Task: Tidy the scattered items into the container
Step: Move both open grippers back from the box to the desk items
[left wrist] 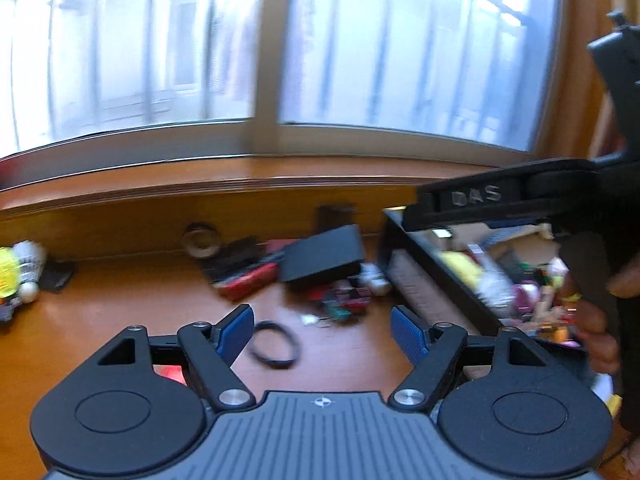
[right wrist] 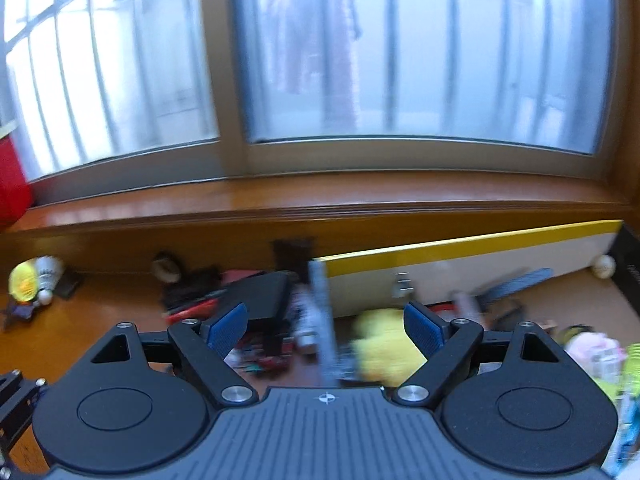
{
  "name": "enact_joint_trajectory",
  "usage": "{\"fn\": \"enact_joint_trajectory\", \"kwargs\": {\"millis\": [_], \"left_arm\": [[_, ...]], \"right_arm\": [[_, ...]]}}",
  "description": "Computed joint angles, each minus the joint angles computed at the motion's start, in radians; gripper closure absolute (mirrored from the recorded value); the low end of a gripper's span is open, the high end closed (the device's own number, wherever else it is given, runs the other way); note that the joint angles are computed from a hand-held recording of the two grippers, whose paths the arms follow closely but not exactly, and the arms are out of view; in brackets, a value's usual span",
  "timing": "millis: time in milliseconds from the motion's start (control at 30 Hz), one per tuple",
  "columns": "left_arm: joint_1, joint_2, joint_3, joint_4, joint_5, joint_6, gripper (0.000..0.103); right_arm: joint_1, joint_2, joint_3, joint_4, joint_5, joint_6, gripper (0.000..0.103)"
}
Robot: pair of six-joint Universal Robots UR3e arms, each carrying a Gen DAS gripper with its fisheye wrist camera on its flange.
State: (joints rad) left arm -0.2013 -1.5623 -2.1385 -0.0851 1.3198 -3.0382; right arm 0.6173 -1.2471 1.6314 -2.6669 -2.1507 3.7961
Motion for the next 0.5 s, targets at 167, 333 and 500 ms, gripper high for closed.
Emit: {"fn": "enact_joint_trajectory", "kwargs": {"millis": [167,333,500], "left_arm": [[0.103,0.015,-0.027,-0.021,-0.009,0.037,0.026],[0.178,-0.006,-0.010,-0.052,-0.032,0.067,0.026],[0.238,-0.027,-0.003,-0.055,-0.051,0.109,0.026]], "right_arm": [[0.026,0.106,-0.122,0.014,0.054,-0.015,0.016],[0.032,0.185,-0.210,0.050,0.108,0.018,0.016],[0.039,0.273,-0.309,0.073,0.141,0.017,0.014]]}}
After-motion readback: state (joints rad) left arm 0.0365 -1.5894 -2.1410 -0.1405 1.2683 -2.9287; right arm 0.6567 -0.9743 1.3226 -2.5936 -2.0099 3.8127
